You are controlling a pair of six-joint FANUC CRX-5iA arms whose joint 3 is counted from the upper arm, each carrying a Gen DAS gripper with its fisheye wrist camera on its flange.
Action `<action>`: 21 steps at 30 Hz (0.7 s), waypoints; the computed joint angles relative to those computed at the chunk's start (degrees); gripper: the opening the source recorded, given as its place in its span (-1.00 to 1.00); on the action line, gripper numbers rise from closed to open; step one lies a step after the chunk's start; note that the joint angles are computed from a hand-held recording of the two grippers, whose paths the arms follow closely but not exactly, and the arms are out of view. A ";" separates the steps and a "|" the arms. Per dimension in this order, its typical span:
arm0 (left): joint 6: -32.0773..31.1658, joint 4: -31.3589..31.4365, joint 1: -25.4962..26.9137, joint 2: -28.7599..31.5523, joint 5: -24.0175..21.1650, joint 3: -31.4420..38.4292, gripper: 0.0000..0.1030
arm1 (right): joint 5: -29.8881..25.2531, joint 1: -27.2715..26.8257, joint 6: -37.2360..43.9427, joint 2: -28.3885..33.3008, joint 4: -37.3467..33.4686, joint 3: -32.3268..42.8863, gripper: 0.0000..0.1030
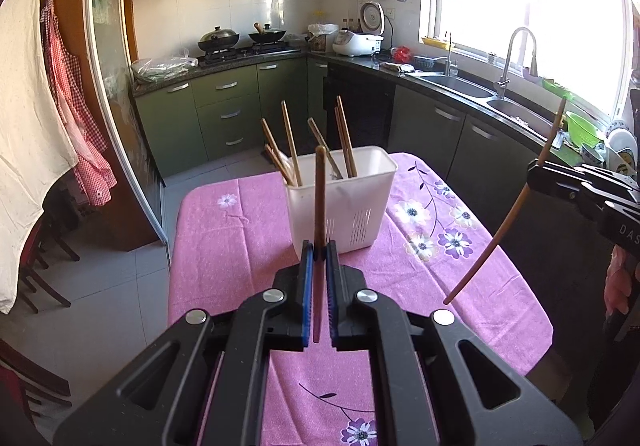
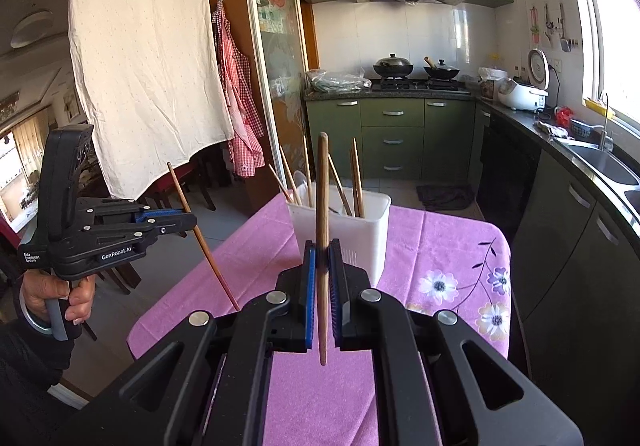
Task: Organize utensils
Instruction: 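Carry both chopsticks to the white holder and lower them in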
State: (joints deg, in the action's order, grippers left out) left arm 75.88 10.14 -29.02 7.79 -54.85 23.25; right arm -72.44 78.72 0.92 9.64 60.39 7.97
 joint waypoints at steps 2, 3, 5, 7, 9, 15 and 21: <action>-0.62 0.54 -0.17 1.30 -0.42 2.74 -0.88 | -0.08 -0.84 2.07 0.39 1.10 1.87 -0.86; -0.84 0.91 -0.21 2.02 -0.63 4.23 -0.88 | -0.07 -1.29 3.08 0.57 1.77 2.80 -0.86; -1.11 1.56 -0.25 3.45 -0.62 7.29 -0.88 | -0.11 -2.36 5.37 1.14 2.89 5.21 -0.86; -1.45 2.38 -0.28 4.98 -0.29 10.59 -0.88 | 0.16 -3.76 7.49 1.76 3.87 7.67 -0.86; -1.00 2.12 -0.62 6.56 0.68 14.03 -0.88 | 1.10 -5.33 9.00 2.21 4.43 9.74 -0.86; 1.68 -0.14 -2.09 13.34 1.82 26.17 -0.88 | 4.99 -10.51 12.00 3.90 5.20 14.68 -0.86; 5.87 -2.98 -3.37 21.68 0.98 36.71 -0.88 | 8.46 -15.24 13.68 6.13 3.30 17.38 -0.86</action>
